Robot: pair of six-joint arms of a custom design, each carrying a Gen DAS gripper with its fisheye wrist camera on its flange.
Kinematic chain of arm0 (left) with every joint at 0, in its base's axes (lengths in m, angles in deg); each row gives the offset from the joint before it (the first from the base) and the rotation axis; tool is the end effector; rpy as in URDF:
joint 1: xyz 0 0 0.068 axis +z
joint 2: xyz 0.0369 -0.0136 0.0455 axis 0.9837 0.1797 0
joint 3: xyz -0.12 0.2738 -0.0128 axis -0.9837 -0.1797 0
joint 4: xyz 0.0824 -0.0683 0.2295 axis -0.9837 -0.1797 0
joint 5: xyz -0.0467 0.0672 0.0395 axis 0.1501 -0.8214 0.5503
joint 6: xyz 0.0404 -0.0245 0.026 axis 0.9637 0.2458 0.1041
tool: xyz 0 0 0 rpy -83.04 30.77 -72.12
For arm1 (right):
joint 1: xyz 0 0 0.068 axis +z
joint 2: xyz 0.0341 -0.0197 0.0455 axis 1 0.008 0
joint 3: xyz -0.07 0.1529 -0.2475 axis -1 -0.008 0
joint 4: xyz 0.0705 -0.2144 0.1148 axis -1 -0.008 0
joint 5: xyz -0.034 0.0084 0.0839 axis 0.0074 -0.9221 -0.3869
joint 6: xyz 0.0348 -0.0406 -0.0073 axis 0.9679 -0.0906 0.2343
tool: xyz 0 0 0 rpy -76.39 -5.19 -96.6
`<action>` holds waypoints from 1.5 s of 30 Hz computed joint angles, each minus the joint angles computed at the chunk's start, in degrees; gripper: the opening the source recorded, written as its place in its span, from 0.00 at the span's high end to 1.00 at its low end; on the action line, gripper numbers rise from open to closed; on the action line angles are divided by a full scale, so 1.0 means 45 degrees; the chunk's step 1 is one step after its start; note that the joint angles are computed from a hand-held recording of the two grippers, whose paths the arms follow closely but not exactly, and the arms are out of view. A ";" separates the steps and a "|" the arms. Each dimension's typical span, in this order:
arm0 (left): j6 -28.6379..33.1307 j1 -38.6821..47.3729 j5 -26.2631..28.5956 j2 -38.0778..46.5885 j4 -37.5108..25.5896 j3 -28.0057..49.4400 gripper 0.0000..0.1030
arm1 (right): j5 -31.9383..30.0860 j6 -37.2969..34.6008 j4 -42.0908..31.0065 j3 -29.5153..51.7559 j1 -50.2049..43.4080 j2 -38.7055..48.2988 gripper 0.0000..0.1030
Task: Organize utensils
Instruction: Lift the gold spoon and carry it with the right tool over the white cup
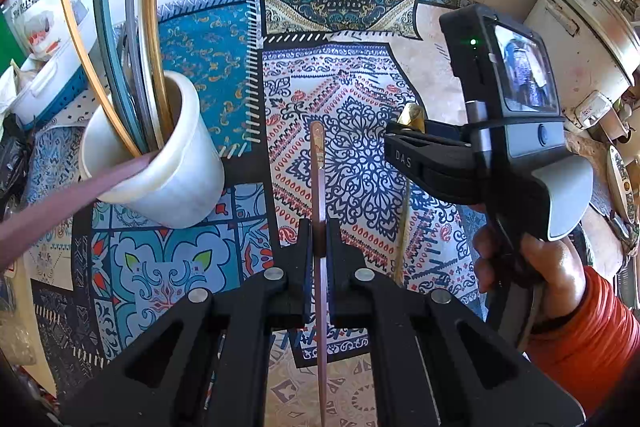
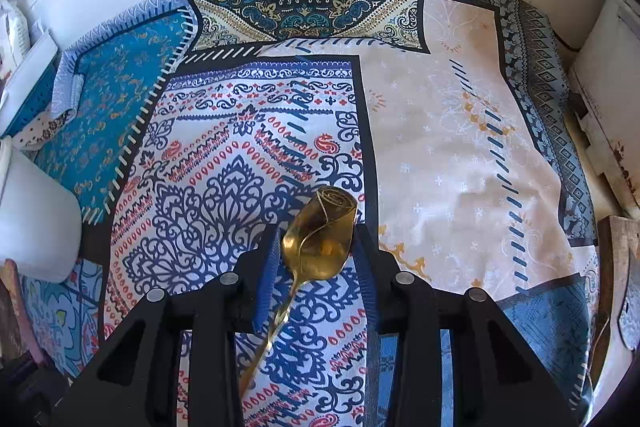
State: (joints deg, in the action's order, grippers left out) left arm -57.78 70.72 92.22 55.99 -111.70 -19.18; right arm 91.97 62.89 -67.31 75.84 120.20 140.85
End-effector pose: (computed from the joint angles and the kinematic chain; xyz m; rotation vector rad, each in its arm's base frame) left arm 0.1356 -0.0273 0.2293 0.4163 2.6410 -0.2312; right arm 0.1971 0.1049 0.1579 0.1637 2.6184 -0.0147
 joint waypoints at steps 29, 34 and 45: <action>-0.0227 -0.1081 0.0595 -0.2106 -0.1365 0.2501 0.96 | 0.3022 0.3354 -0.7213 0.2083 0.3708 -0.7301 0.70; 0.0178 -0.0338 0.1300 -0.2108 -0.1648 0.3322 0.96 | 0.3691 0.3713 -0.8031 0.3010 0.4311 -0.7166 0.70; 0.1204 0.1970 0.2834 -0.1695 -0.1994 0.5926 0.96 | 0.5320 0.3120 -0.8677 0.5660 0.5586 -0.6278 0.70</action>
State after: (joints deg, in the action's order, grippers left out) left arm -52.36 79.59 104.97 48.36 -120.68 7.48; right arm 115.91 76.93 -106.35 101.31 145.34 112.59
